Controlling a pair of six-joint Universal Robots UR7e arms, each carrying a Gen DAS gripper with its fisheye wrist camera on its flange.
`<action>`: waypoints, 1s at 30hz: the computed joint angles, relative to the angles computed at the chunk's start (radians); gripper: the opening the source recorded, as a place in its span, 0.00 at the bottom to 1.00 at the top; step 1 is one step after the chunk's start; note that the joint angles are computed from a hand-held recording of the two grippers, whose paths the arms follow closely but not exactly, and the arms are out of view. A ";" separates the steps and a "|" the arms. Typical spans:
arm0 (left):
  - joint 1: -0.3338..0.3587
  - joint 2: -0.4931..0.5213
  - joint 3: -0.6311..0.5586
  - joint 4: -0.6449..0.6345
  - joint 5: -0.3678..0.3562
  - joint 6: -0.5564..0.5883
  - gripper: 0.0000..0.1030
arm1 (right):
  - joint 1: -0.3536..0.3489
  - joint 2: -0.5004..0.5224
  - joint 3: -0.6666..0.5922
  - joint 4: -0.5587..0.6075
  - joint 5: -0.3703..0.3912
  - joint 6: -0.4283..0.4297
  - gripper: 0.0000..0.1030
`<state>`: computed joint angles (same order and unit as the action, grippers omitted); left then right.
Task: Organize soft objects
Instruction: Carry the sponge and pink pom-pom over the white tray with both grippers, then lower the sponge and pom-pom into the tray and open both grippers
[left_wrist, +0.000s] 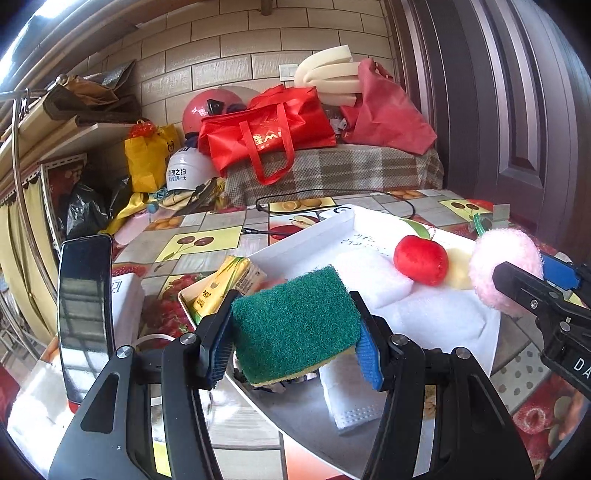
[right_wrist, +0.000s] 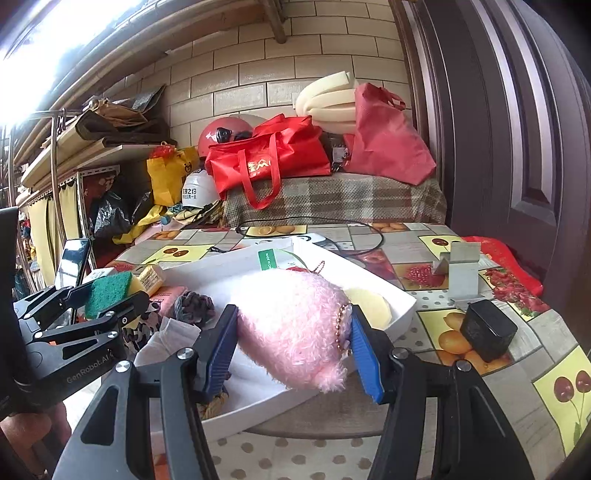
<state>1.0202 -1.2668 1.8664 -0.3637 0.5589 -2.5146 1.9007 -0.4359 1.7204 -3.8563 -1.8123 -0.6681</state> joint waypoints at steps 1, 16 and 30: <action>0.005 0.006 -0.013 0.013 0.002 -0.009 0.56 | 0.003 0.007 -0.012 0.008 -0.003 0.002 0.57; 0.065 0.091 -0.167 0.111 0.053 -0.045 0.56 | 0.026 0.088 -0.178 0.102 -0.071 0.028 0.57; 0.085 0.093 -0.192 0.100 0.069 -0.097 0.80 | 0.038 0.124 -0.256 0.168 -0.122 0.006 0.81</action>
